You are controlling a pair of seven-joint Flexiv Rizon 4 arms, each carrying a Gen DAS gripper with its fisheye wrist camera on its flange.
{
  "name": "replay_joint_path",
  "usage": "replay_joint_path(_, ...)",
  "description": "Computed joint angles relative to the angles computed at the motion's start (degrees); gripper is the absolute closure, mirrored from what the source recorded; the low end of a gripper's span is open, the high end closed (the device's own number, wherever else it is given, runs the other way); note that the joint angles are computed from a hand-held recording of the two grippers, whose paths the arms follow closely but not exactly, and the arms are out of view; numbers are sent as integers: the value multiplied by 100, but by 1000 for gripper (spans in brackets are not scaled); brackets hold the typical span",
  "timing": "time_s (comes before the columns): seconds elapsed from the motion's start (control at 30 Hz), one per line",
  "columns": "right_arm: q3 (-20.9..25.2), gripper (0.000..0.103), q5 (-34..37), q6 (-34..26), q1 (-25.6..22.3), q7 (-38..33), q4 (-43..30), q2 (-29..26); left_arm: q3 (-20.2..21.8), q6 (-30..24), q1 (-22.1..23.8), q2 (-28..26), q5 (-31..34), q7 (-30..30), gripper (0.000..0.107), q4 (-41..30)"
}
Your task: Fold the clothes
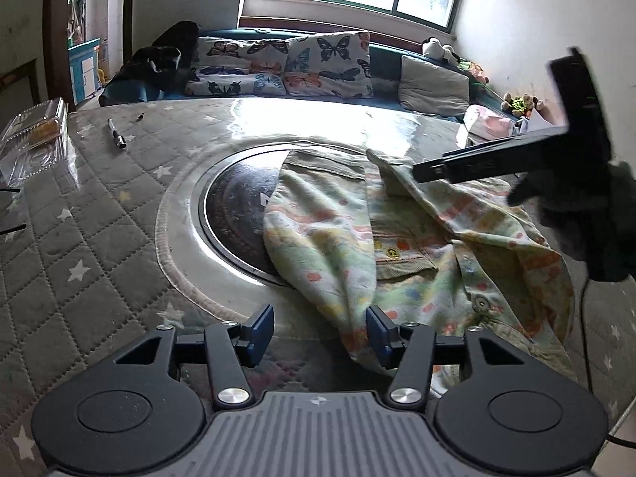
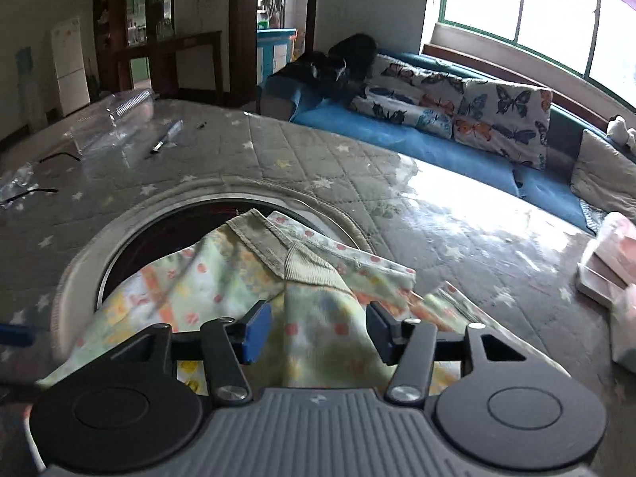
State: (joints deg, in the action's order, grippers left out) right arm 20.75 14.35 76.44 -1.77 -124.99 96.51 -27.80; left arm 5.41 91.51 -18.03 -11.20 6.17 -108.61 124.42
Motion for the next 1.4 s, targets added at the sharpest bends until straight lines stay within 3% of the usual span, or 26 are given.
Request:
replay_joint_path(0.13, -304, 49, -315, -75, 298, 315, -179, -278, -150, 48, 135, 6, -133, 150, 51, 17)
replay_joint_path(0.2, -382, 56, -449, -78, 357, 458, -244, -379, -131, 78, 116, 15, -146, 183, 49, 14)
replay_joint_path(0.27, -384, 79, -493, -74, 314, 574, -246, -407, -99, 92, 93, 24, -147, 196, 48, 4)
replay_joint_path(0.33, -261, 93, -390, -20, 141, 603, -220, -368, 32, 53, -11, 7, -65, 111, 47, -71)
replay_joint_path(0.43, -93, 99, -189, 143, -105, 595, -150, -270, 222, -20, -169, -46, 135, -86, 46, -242)
replay_joint_path(0.63, 351, 100, 409, 794, -883, 349, 211, 217, 269, -48, -288, -229, 362, -277, 46, -624)
replay_joint_path(1.03, 945, 100, 1735, 1891, -2602, 19, 1443, 1324, -598, -15, -109, -669, -406, 834, 46, -919)
replay_joint_path(1.17, 116, 100, 1532, 2185, -2266, 685, 2084, 1599, -835, -77, -94, -767, -650, 1227, 46, -988)
replay_joint_path(1.27, -217, 97, 1214, 2118, -2225, 1062, 2304, 1601, -1014, -147, -72, -854, -821, 1523, 46, -1058)
replay_joint_path(1.4, 395, 93, 1238, 1817, -2893, 908, 1977, 1283, -1013, -198, -217, -999, -929, 1735, 46, -1208)
